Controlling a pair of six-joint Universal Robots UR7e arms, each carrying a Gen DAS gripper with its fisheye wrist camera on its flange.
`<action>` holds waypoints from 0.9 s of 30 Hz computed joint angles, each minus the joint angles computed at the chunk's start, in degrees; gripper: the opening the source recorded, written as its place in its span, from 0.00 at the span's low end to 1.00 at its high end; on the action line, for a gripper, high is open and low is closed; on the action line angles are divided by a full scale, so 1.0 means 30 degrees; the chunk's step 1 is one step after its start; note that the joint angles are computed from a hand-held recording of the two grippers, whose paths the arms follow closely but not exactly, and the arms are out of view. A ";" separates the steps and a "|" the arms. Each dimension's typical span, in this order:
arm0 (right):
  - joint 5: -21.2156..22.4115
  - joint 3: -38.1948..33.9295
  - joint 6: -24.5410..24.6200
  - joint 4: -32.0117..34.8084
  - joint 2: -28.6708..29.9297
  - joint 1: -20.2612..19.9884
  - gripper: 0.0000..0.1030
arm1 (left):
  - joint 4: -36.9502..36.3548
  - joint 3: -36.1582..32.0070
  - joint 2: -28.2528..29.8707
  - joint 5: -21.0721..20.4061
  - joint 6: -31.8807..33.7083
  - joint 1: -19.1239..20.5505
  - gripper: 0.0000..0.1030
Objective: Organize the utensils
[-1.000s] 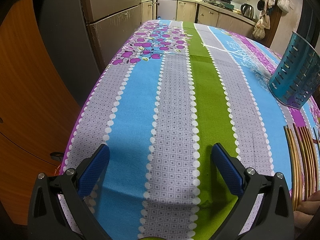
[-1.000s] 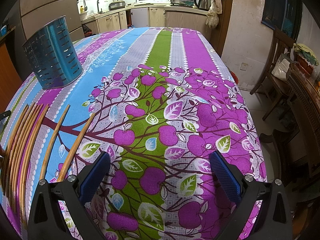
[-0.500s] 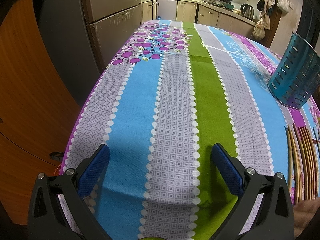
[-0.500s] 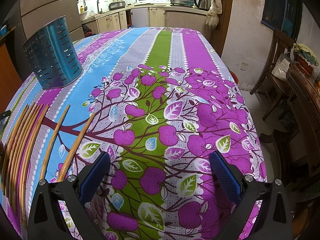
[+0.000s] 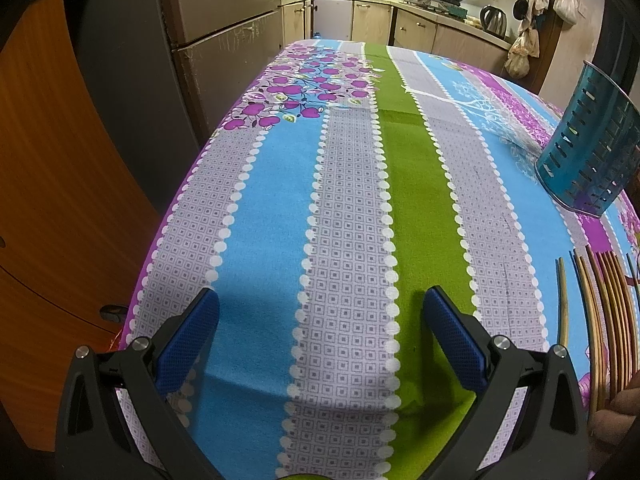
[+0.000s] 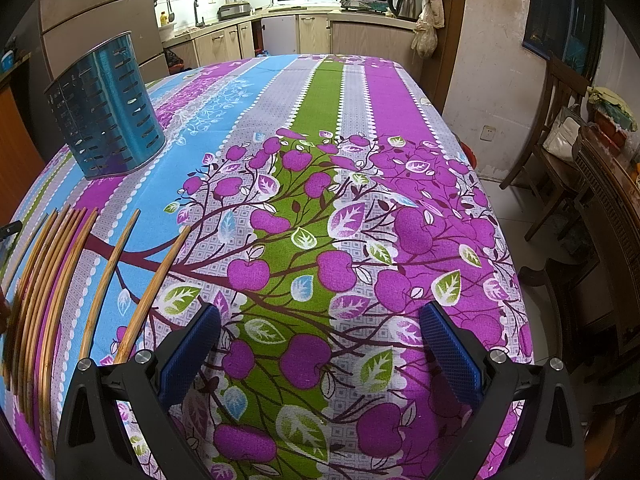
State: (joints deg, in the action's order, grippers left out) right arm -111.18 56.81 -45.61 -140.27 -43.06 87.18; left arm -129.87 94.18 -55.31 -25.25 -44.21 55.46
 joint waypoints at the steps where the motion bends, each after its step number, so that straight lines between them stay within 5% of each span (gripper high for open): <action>1: -0.0006 0.0002 0.0010 -0.0007 0.0009 0.0012 0.97 | -0.0031 0.0005 -0.0005 -0.0006 0.0029 0.0007 0.95; 27: -0.0004 0.0001 0.0008 0.0003 -0.0001 0.0003 0.97 | -0.0352 0.0106 -0.0068 -0.0038 0.0288 0.0071 0.95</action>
